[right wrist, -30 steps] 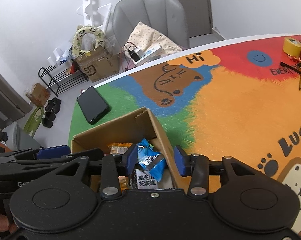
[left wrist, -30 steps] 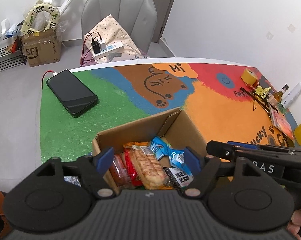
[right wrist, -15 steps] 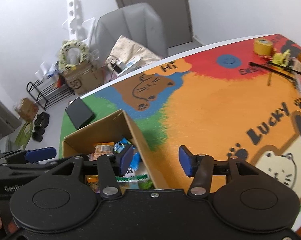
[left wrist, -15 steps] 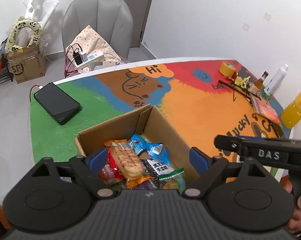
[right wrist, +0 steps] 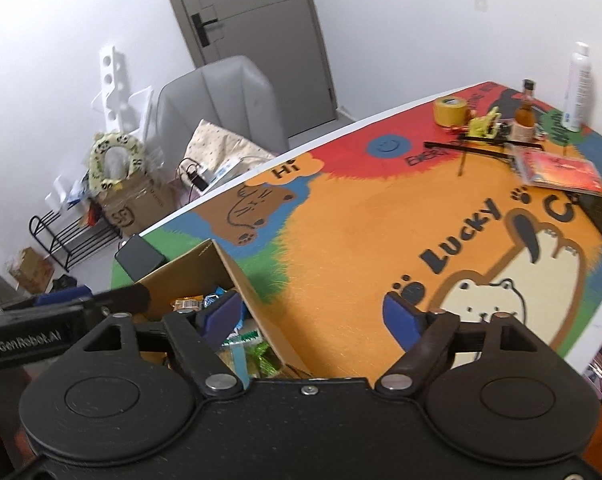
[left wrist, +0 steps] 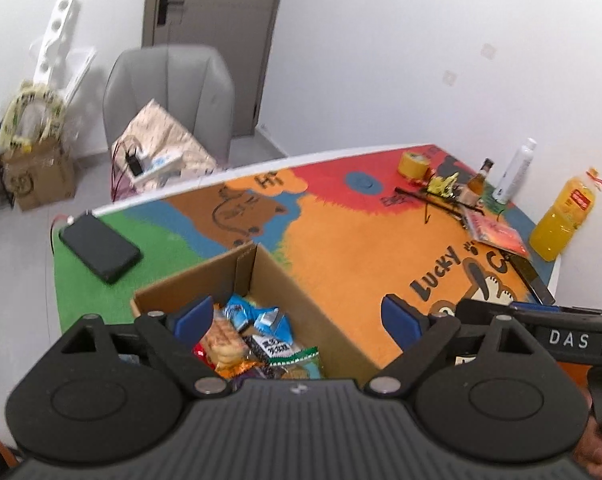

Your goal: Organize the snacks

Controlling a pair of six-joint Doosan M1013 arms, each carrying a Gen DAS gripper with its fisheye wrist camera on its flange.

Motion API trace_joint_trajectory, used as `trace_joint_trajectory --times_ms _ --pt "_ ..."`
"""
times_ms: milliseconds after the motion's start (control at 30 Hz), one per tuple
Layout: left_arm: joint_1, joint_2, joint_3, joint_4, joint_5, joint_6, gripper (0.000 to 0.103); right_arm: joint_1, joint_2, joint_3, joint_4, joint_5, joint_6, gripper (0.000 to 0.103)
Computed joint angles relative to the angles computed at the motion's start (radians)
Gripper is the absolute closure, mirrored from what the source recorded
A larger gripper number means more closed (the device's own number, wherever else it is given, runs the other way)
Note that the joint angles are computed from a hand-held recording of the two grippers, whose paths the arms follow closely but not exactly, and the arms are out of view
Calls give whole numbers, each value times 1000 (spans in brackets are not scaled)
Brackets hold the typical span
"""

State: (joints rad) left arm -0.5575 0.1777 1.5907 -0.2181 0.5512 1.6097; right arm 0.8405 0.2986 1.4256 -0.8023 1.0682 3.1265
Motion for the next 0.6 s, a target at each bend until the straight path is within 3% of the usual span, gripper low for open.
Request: trace_joint_trajectory --times_ms 200,600 --pt "9 -29 28 0 -30 -6 12 31 -7 6 -40 54 43 9" --pt "37 -88 87 -51 -15 56 12 83 16 -41 -31 173 75 3"
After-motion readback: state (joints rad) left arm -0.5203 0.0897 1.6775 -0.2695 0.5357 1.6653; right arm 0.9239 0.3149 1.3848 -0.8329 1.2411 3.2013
